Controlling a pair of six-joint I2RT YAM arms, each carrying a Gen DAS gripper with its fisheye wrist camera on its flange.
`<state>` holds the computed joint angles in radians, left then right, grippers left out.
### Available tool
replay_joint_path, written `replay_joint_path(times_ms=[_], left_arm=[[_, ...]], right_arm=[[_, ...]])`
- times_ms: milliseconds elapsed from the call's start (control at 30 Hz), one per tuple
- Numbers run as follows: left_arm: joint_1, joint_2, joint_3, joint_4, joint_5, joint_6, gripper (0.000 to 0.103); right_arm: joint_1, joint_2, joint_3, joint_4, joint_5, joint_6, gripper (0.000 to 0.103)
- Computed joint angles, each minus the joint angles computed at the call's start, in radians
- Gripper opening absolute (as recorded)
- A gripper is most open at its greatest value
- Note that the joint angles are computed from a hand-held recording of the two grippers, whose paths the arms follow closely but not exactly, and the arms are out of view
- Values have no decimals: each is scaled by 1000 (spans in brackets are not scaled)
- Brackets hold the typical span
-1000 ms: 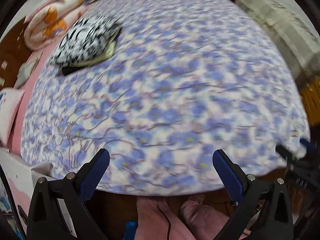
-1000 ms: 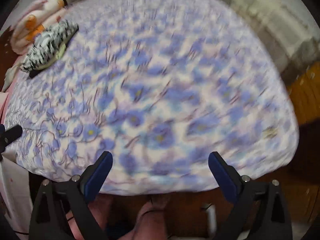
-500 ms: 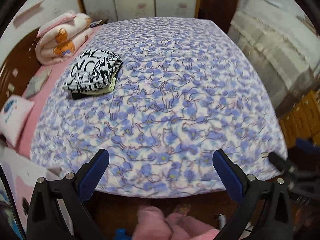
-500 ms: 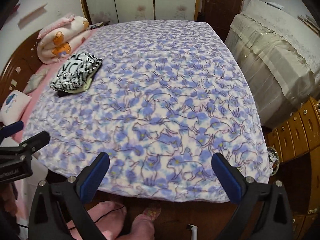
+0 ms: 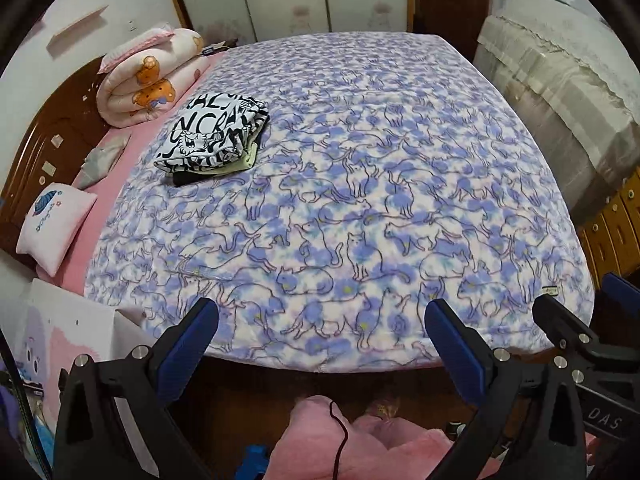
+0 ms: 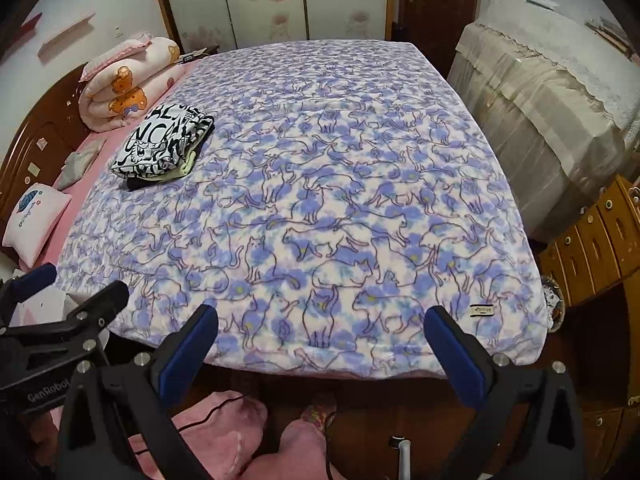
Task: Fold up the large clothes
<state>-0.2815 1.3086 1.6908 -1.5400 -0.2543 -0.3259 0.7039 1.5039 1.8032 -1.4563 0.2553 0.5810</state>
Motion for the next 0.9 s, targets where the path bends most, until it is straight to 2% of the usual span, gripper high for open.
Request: replay_joint_path(times_ms=[433, 900], left_arm=[[71, -14, -46, 37, 71, 43, 102], [120, 12, -38, 66, 97, 88, 102]], right_arm=[[6, 6, -2, 9, 1, 5, 103], [19, 20, 17, 0, 8, 22, 103]])
